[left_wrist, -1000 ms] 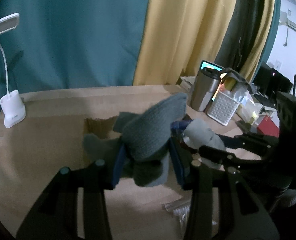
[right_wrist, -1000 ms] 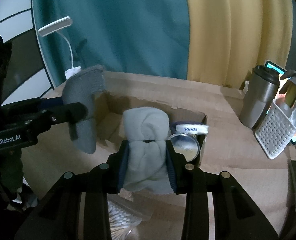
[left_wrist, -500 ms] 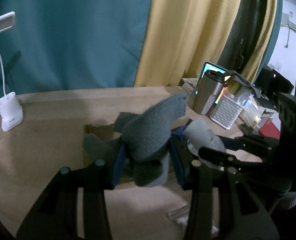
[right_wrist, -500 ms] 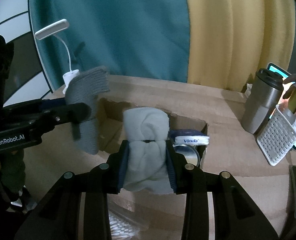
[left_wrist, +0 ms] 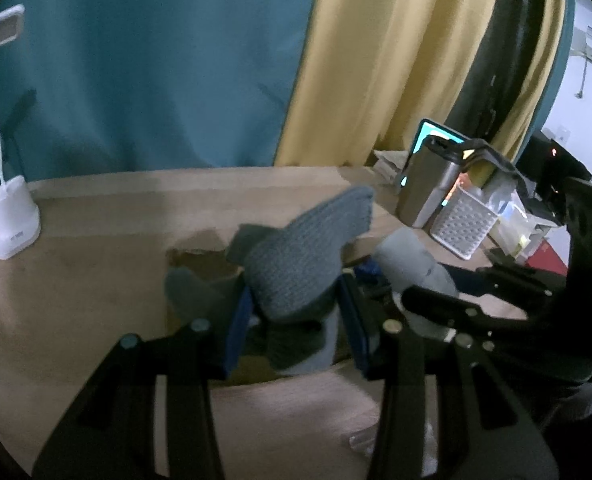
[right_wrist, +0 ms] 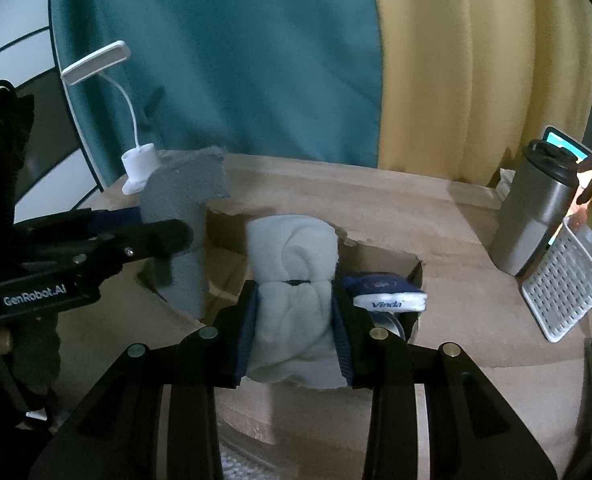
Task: Organize objects
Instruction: 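Carry the grey socks and white sock with both tools over the box, then lower both socks into the box and open both tools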
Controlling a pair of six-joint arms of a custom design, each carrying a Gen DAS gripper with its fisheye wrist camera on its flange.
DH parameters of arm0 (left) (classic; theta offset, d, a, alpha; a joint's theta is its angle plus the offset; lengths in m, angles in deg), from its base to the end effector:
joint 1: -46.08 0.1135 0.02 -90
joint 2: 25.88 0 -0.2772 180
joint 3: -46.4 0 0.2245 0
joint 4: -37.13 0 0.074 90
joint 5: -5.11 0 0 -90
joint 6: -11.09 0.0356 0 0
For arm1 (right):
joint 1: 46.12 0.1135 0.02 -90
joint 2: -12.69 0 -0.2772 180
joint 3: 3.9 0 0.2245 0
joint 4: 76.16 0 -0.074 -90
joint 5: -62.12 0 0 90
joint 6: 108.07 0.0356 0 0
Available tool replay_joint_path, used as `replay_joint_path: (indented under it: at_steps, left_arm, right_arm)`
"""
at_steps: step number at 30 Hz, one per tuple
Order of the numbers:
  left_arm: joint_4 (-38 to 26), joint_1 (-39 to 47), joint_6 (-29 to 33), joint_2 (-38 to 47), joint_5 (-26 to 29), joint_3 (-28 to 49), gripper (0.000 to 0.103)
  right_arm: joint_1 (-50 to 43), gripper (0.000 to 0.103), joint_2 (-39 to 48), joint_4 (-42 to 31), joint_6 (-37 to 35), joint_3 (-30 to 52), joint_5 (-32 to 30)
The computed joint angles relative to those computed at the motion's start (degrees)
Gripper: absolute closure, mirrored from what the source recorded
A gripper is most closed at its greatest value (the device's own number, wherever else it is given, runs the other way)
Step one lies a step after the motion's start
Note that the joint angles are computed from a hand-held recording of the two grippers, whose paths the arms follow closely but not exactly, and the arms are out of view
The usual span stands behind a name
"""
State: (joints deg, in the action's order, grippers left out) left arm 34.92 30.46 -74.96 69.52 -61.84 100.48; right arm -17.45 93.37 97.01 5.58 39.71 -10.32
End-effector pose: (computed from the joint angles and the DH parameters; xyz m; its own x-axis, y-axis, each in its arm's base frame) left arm 0.2776 -0.0921 0.1677 -0.6258 0.2408 -0.7419 0.5656 0.7950 -0.2191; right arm 0.2087 0.1019 0.1769 -0.6643 0.0727 -0.7440 -0.0002 0.9952 0.0974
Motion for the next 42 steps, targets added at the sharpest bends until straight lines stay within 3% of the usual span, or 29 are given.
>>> replay_joint_path:
  at_steps: [23,42]
  left_arm:
    - [0.7,-1.7,-0.1,12.8,-1.4,6.2,0.059]
    - [-0.4,-1.1,0.1,15.7,-0.4,9.1,0.059]
  right_arm:
    - [-3.5,0.066,6.7,3.0,-0.3,2.4,-3.5]
    - [-5.7,0.066,12.3,3.8,0.6,5.4,-5.7]
